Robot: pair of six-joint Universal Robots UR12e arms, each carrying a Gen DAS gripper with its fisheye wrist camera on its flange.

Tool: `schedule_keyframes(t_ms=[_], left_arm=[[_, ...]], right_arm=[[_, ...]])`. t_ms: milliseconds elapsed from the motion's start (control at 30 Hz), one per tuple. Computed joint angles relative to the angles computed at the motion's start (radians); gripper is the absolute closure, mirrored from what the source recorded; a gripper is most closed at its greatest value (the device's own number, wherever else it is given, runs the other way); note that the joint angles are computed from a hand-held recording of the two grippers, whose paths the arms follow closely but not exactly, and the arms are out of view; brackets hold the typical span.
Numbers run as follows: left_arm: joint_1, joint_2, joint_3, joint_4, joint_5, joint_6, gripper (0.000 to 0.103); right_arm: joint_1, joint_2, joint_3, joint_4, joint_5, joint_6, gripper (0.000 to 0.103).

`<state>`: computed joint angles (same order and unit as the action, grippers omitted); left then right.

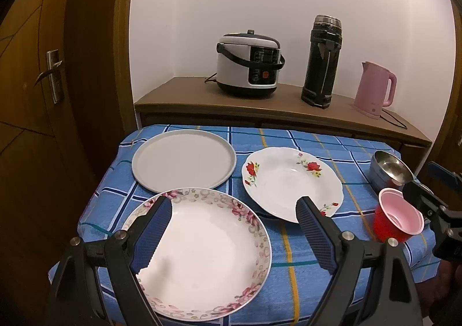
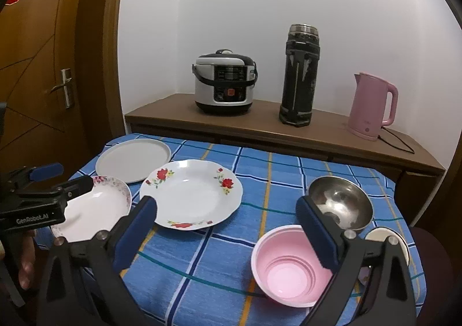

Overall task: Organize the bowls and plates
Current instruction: 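Move both grippers to the pink-floral plate rim and close on it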

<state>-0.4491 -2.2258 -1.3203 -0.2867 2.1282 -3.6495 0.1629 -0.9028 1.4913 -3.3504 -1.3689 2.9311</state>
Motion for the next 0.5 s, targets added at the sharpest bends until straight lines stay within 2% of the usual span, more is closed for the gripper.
schedule_keyframes(t_ms=[500], left_arm=[[0.014,0.012,-0.027,-0.007,-0.009,-0.014,0.013]], right_arm=[[0.020,0.013,-0.027,0.075,0.041,-0.042,0.012]])
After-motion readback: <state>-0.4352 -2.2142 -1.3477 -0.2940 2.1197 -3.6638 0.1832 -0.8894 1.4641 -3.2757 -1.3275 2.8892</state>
